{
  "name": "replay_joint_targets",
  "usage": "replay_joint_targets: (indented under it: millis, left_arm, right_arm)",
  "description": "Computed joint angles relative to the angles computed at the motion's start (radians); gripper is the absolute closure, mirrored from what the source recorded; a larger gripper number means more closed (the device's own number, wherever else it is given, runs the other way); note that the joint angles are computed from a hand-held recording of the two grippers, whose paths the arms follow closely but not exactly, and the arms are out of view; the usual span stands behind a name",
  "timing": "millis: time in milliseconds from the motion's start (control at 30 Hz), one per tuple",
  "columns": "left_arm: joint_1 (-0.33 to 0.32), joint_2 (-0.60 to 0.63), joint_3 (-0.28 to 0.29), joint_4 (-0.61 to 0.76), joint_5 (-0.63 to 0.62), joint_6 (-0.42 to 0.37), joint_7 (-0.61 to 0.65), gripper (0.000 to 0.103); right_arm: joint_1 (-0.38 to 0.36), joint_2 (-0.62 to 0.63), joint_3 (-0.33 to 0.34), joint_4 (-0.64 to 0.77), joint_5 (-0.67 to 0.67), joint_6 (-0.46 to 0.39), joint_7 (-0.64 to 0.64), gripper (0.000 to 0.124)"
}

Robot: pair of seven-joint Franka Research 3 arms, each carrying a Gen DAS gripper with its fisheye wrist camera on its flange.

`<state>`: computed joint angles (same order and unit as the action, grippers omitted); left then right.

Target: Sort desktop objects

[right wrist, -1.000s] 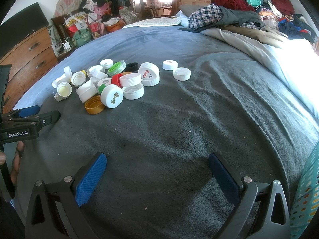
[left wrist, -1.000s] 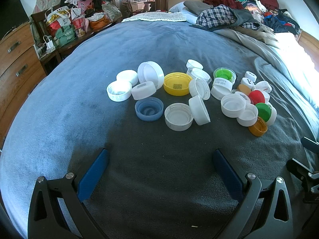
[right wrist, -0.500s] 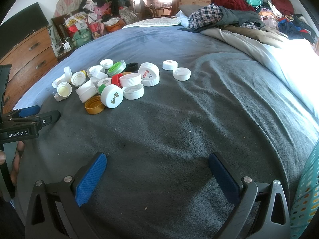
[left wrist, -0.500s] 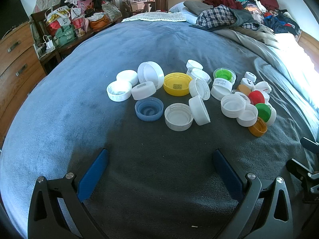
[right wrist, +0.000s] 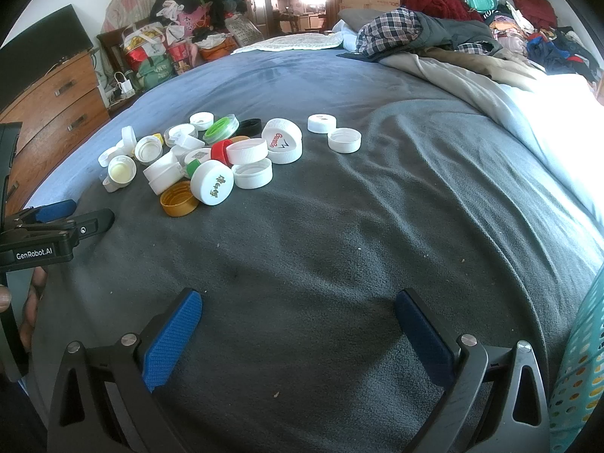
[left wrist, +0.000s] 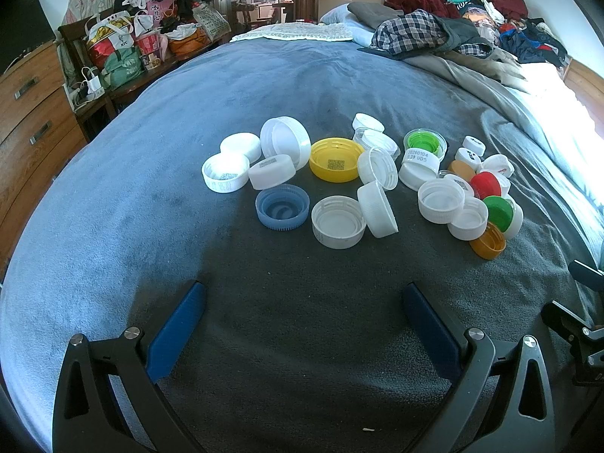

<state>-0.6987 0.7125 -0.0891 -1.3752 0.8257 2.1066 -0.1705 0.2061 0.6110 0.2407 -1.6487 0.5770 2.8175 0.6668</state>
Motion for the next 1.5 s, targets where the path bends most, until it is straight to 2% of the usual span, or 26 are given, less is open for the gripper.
replay_joint_targets:
  millis: [967, 1167, 1233, 1300, 1333, 1400, 1467, 1500]
  left_arm:
    - [0.0, 0.013, 0.004, 0.022, -0.014, 0.002, 0.017, 0.001]
    - [-0.005, -0.027, 0.016, -0.053, 0.043, 0.08, -0.066, 0.002]
    - [0.001, -0.033, 0.012, -0.064, 0.05, 0.093, -0.074, 0.002]
    - [0.005, -0.055, 0.013, -0.099, 0.069, 0.124, -0.097, 0.003]
    - [0.003, -0.073, 0.016, -0.124, 0.086, 0.141, -0.129, 0.006]
    - [0.018, -0.124, 0.019, -0.207, 0.137, 0.233, -0.195, 0.011]
    - [0.037, -0.161, 0.02, -0.264, 0.167, 0.27, -0.242, 0.017]
    - [0.05, -0.175, 0.015, -0.277, 0.171, 0.27, -0.234, 0.025]
  right_arm:
    - [0.001, -0.002, -0.006, 0.002, -0.006, -0.011, 0.009, 0.021]
    - [0.019, -0.003, -0.024, 0.005, -0.028, -0.009, 0.027, 0.021]
    - [0.043, -0.014, -0.039, -0.024, -0.055, 0.045, 0.036, 0.021]
    - [0.034, -0.01, -0.033, -0.014, -0.062, 0.028, 0.046, 0.021]
    - [0.019, -0.004, -0.02, -0.005, -0.054, 0.015, 0.042, 0.021]
    - [0.002, 0.001, -0.006, 0.005, -0.038, -0.003, 0.034, 0.021]
    - [0.007, 0.0, -0.009, 0.001, -0.038, 0.004, 0.033, 0.021]
    - [0.006, -0.001, -0.008, 0.001, -0.037, 0.006, 0.031, 0.021]
